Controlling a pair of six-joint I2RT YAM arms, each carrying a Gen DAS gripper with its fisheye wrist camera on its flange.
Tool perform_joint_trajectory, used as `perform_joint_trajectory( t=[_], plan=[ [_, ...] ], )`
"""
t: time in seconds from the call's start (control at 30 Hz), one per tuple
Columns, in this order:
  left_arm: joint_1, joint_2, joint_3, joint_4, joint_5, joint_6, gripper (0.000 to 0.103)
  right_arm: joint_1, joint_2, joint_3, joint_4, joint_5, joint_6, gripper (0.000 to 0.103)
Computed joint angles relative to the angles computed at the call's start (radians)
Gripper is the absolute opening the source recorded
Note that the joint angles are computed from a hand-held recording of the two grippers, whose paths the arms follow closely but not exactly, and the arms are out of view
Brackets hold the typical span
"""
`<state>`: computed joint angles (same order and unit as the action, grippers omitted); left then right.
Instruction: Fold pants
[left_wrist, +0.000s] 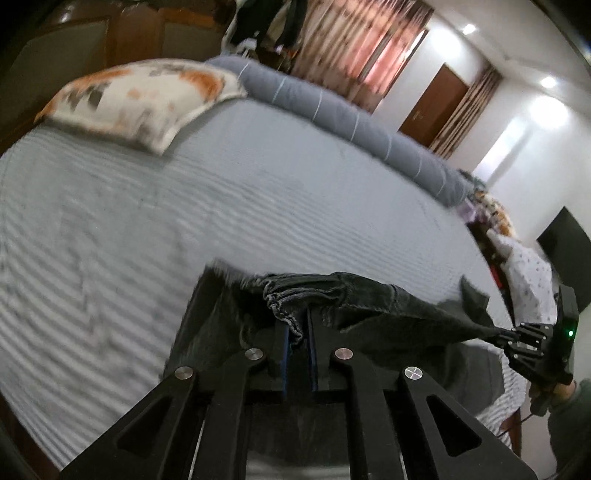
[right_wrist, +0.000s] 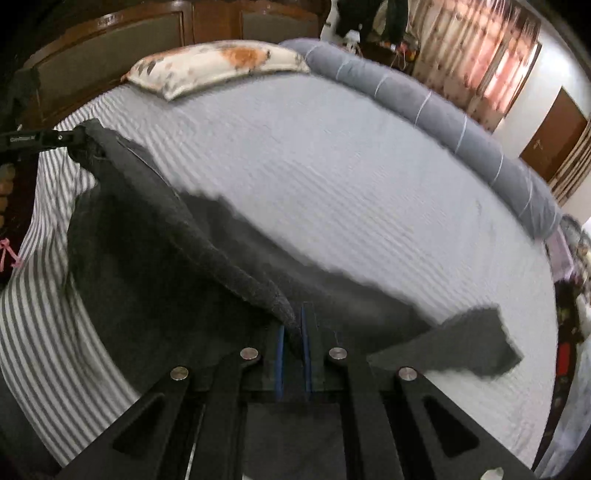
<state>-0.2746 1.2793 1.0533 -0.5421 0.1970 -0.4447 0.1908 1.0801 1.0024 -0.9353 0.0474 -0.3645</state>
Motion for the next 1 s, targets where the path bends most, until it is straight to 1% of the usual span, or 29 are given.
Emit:
perform_joint_trajectory(
  t=[0.13,0.23,0.33,0.37,0.43,0.47,0.53,0.6,0.63,0.7,0.77,0.8,0.83,0.9,0.93,1.0],
  plan=[
    [-0.043,-0.047,-0.092,-0.039,-0.030,-0.049,0.011,0.071,-0.112,-0.180,0.018,0.072,0.040,0.006],
    [-0.069,-0.063,-0.140,-0.060,-0.045,-0.085,0.013,0.126,-0.159,-0.285,0.031,0.111,0.075,0.006],
    [-0.092,-0.074,-0.169,-0.080,-0.057,-0.115,0.015,0.156,-0.169,-0.351,0.058,0.133,0.120,0.009],
    [-0.106,-0.076,-0.168,-0.097,-0.077,-0.131,0.018,0.156,-0.172,-0.359,0.067,0.135,0.128,0.012],
    [-0.111,-0.075,-0.166,-0.129,-0.085,-0.156,0.024,0.161,-0.175,-0.371,0.080,0.143,0.151,0.013],
    [-0.101,-0.082,-0.176,-0.135,-0.059,-0.174,0.025,0.162,-0.178,-0.373,0.081,0.142,0.162,0.016],
    [-0.083,-0.099,-0.197,-0.136,-0.016,-0.207,0.034,0.159,-0.189,-0.370,0.073,0.132,0.187,0.022],
    [-0.057,-0.126,-0.235,-0.126,0.050,-0.260,0.036,0.157,-0.214,-0.372,0.059,0.119,0.210,0.031],
    [-0.050,-0.130,-0.240,-0.126,0.066,-0.279,0.037,0.166,-0.228,-0.370,0.047,0.126,0.231,0.033],
    [-0.037,-0.164,-0.270,-0.105,0.122,-0.326,0.038,0.193,-0.263,-0.365,0.013,0.140,0.277,0.040],
    [-0.039,-0.196,-0.290,-0.076,0.154,-0.376,0.041,0.211,-0.321,-0.358,-0.034,0.141,0.320,0.043],
    [-0.040,-0.210,-0.299,-0.057,0.172,-0.397,0.044,0.211,-0.345,-0.351,-0.059,0.134,0.338,0.044],
    [-0.043,-0.220,-0.305,-0.043,0.178,-0.416,0.050,0.203,-0.378,-0.342,-0.092,0.116,0.358,0.045],
    [-0.052,-0.226,-0.310,-0.005,0.181,-0.454,0.054,0.169,-0.438,-0.328,-0.153,0.056,0.386,0.049],
    [-0.053,-0.223,-0.314,0.014,0.185,-0.468,0.056,0.113,-0.464,-0.316,-0.187,0.001,0.381,0.051],
    [-0.052,-0.199,-0.316,0.041,0.187,-0.499,0.057,-0.029,-0.484,-0.301,-0.232,-0.122,0.344,0.053]
  ],
)
